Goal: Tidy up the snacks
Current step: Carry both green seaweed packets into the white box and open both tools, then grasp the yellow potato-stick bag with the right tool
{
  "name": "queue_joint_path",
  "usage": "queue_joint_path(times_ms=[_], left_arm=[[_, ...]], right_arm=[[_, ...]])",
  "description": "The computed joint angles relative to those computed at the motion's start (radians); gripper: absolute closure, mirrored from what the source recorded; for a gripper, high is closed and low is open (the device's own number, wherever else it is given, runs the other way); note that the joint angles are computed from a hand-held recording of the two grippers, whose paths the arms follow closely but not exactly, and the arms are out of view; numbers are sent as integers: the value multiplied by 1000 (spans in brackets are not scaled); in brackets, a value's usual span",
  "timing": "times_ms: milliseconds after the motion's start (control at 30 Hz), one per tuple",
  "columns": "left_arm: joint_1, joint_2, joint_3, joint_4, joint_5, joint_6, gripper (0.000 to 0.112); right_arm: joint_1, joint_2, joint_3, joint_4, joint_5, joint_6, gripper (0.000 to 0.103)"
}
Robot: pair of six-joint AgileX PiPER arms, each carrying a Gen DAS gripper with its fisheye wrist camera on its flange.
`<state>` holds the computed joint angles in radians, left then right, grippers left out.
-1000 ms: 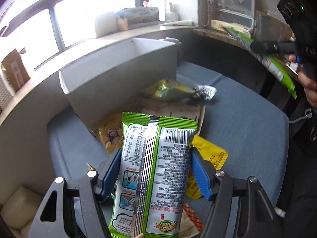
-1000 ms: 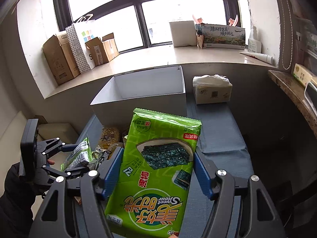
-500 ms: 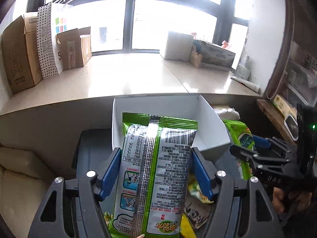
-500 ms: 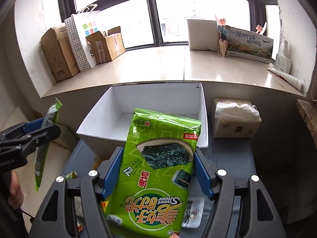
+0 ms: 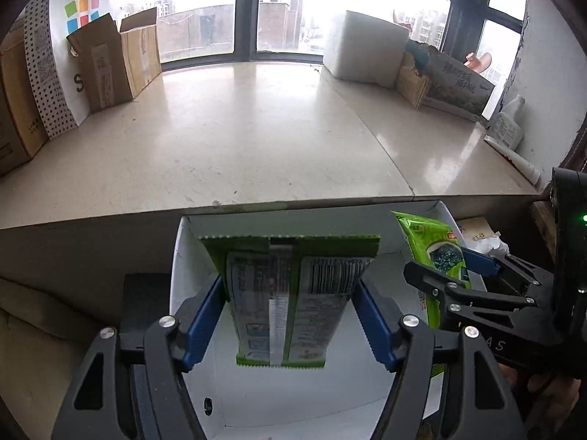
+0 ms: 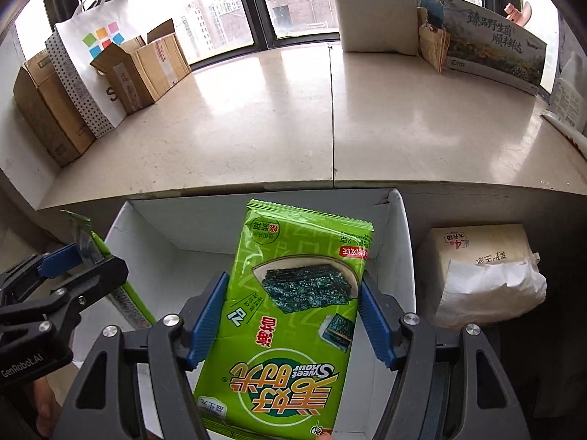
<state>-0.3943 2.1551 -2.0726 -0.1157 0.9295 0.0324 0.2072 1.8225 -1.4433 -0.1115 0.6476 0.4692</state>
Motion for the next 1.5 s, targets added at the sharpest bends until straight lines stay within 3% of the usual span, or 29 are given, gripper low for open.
queue_joint_path(times_ms=[67,100,133,267,400,500,633,667,733,800,900,1033,1133,1167,1233,1333,1400,1500], left_arm=[[12,17,-15,-40,13,27,27],[13,21,-15,-36,7,23,13],[19,5,17,-45,-18,30,9],[37,-18,65,-73,-37,51,9],[57,-109,209,-124,-125,96,9],[74,-225,376,-182,-246,177,9],[48,-446,670,-45,-493,118,9],[49,-494,724,-50,-521,132,9],[66,-588,799,-140,-475,232,9],[62,-686,884,-116,-451,210,9],[44,-883,1079,-77,-493,149,9],[-3,-1107,1293,112,-513,-74,9],[37,-1232,1414,-53,-468,45,9],[68,-1267,1448,-144,-445,121,9],[99,-1328,1503,-206,-405,170,9],[58,-1411,1579,-101,-395,60,9],[21,-1444,1612,-21,-386,-19,9],[75,-1489,1647,-132,-349,105,9]], right_arm=[[12,4,16,-42,-31,29,14],[16,1,25,-54,-42,41,9],[21,-5,34,-71,-47,56,3],[55,-28,64,-199,-45,136,0],[75,-60,83,-268,-34,188,0],[103,-119,135,-360,-37,252,0],[138,-232,245,-458,-36,324,0],[157,-268,282,-503,-26,360,0],[203,-357,382,-598,-35,458,0],[245,-454,477,-595,-57,487,0],[331,-576,596,-553,-51,555,0],[547,-701,744,-675,49,877,0],[688,-718,808,-748,133,1068,0],[714,-722,839,-778,123,1134,0],[677,-718,884,-771,22,1154,0],[612,-675,920,-786,-118,1168,0],[544,-610,907,-741,-198,1109,0],[381,-513,887,-518,-386,869,0]])
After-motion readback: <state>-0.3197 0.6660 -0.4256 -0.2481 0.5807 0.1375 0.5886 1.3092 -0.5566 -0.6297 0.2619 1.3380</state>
